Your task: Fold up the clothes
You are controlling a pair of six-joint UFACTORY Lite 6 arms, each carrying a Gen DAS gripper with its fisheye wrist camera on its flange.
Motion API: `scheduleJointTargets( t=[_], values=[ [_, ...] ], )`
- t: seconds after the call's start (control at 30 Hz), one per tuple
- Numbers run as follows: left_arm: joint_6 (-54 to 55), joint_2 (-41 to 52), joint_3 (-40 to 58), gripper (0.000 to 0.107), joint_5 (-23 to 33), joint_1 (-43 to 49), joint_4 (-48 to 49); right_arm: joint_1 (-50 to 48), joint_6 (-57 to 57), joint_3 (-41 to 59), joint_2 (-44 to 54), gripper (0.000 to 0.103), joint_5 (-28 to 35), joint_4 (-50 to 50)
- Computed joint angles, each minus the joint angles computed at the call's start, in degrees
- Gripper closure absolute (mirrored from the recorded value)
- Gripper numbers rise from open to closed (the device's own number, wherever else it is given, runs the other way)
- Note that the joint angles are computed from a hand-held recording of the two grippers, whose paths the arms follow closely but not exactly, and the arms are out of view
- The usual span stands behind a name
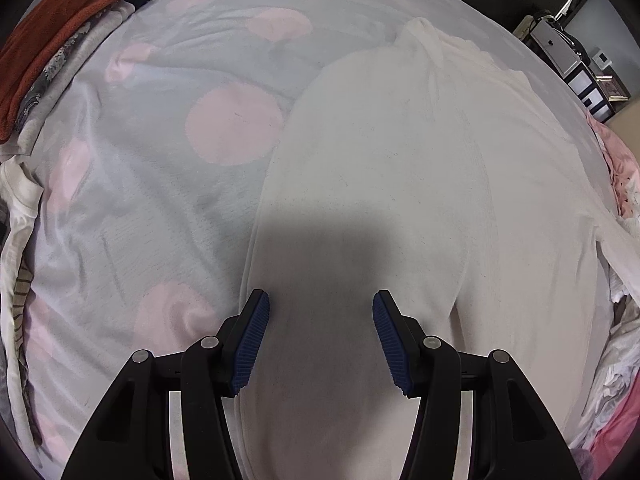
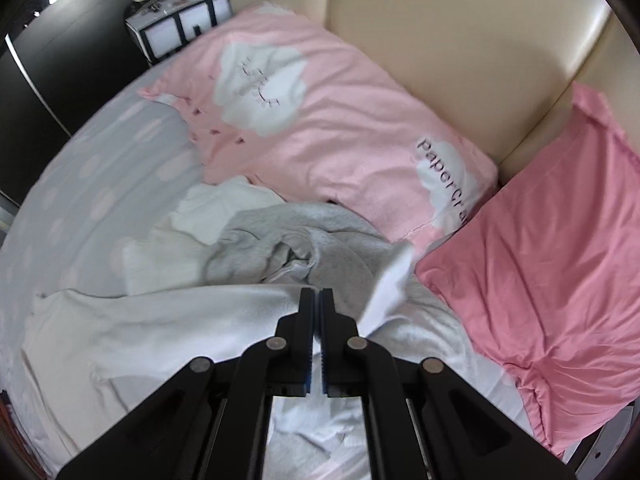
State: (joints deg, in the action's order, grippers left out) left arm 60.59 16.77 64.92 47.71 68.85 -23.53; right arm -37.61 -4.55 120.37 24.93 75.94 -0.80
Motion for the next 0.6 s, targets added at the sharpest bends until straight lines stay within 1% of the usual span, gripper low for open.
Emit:
scheduleJointTargets(
  t=[0.07,0.13,0.2,0.27,0.37,0.43,0.5,0.6],
  values=[
    [0.03,0.22,0.27,0.051,0.11,-0.01,-0.14,-0.52,0.2,-3.39,0.53,0.1,-2.89,0.4],
    [0.05,0.72,0.83,0.051,0.51,0.21,-0.34,-2.12,-0.63,-4.42,0.71,0.1,-3.83,2.28],
    [0.23,0.89,1.2,0.051,1.05,0.6,-0.57,-4.33,-2.24,-3.77,0.89,0.097,-3.75,5.49],
    [0.51,0.9,1.47,0.051,1.64,1.05,-0.81,-6.09,-2.85,-3.79,-0.63,0.09,-4.17,6.61],
    [1.22,0.72,1.89,0.051,2.78,1.93,-1.36,-7.43,-4.34,-5.55,-4.96,0.086,-4.57,6.48],
    [1.72,0.55,2.39,0.051,3.84,2.63,-1.83,-8.41,-7.28,-7.55,-8.45,0.085,-3.53,8.25],
    [2.11,0.67,3.19,0.051,5.11,3.24,-2.1,-8.58,-9.6,-11.45,-13.15,0.085,-2.79,9.02],
    [3.85,-2.16,0.72,0.051,6.88,4.47,-2.33,-8.23,-13.14,-20.19,-21.86,0.085,-1.52,11.74]
  ],
)
